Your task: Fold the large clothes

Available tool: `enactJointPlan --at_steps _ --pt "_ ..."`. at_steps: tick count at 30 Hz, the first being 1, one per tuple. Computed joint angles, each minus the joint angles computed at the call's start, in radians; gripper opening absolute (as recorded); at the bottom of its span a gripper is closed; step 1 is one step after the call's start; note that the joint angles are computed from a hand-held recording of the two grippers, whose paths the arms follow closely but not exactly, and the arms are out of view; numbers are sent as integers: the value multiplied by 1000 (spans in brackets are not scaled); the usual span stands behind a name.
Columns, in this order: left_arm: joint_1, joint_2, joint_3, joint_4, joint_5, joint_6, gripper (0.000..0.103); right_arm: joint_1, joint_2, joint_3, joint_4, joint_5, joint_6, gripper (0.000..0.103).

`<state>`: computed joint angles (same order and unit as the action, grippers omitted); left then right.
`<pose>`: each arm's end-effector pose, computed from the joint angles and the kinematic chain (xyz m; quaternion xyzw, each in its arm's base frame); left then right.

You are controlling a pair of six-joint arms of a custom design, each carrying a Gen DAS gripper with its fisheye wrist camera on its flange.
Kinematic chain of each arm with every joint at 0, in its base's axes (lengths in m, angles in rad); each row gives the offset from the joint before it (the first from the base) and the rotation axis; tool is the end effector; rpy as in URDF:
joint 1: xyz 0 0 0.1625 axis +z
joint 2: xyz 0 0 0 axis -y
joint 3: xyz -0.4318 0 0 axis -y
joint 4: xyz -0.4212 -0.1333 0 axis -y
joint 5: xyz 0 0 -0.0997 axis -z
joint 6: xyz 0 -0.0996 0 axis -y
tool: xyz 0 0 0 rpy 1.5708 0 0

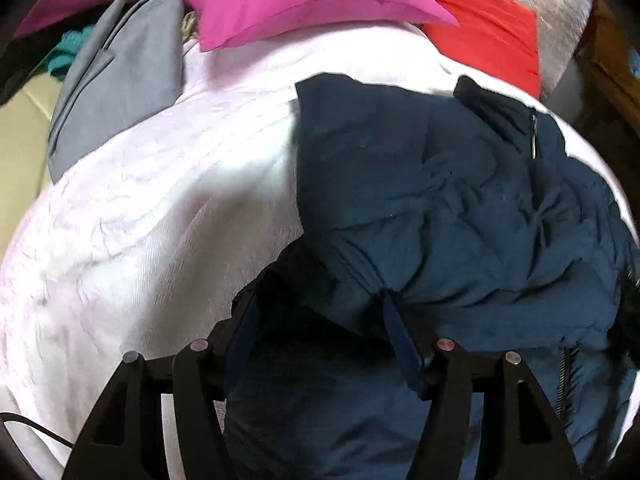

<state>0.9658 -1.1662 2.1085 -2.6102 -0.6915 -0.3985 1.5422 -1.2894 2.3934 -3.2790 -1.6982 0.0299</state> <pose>-0.1247 -0.5496 0.1652 0.0726 0.9012 -0.2430 0.3516 0.1078 -0.4509 0.1765 -0.0468 -0.9518 0.2970 0.0606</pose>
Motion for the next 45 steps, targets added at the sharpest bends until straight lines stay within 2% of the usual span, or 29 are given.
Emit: enactJointPlan --at_steps 5,10,12,14,16,18,20,23,25,27,28,31,34,35,36,38,39,40,42,45 --pt "-25 -51 32 -60 18 42 65 -10 -100 41 14 20 -16 30" --pt "-22 -65 43 -114 93 65 66 -80 -219 106 -27 16 -23 30" --pt "2 -63 31 -84 87 53 67 -136 -239 111 -5 58 -1 30" --pt "33 -42 5 -17 70 23 67 -163 -236 100 30 64 1 29" --pt "43 -23 -2 2 57 19 67 -170 -218 88 44 57 -7 28" --pt "32 -20 2 10 80 14 67 -160 -217 80 58 42 -14 28" --pt "18 -34 6 12 85 22 67 -155 -252 86 88 47 -11 30" --pt "14 -71 16 -8 40 18 67 -167 -305 113 71 70 -25 30" --pt "21 -88 21 -53 -7 41 68 -177 -338 130 41 64 -31 37" --pt "30 -92 20 -92 -62 56 75 -181 -343 137 4 38 -22 69" --pt "42 -96 17 -103 -98 53 78 -198 -357 138 10 42 -23 71" --pt "85 -70 -15 -110 -192 45 78 -204 -309 108 17 30 -6 71" --pt "96 -50 -16 -111 -211 30 78 -191 -239 67 42 -23 -15 71" --pt "95 -44 -15 -115 -200 36 78 -188 -222 59 43 -29 -20 64" --pt "92 -43 -12 -121 -195 38 77 -182 -207 56 36 -24 -33 48" --pt "89 -43 -7 -147 -192 51 64 -154 -202 57 11 -40 -45 35" --pt "87 -46 -4 -162 -195 60 61 -147 -208 64 -5 -42 -55 31" --pt "89 -49 -4 -169 -205 67 57 -136 -211 70 -29 -43 -63 30" --pt "90 -55 -6 -161 -211 59 57 -130 -221 82 -65 -32 -74 29" --pt "93 -38 -23 -101 -181 38 60 -144 -212 74 -33 -43 -57 29"
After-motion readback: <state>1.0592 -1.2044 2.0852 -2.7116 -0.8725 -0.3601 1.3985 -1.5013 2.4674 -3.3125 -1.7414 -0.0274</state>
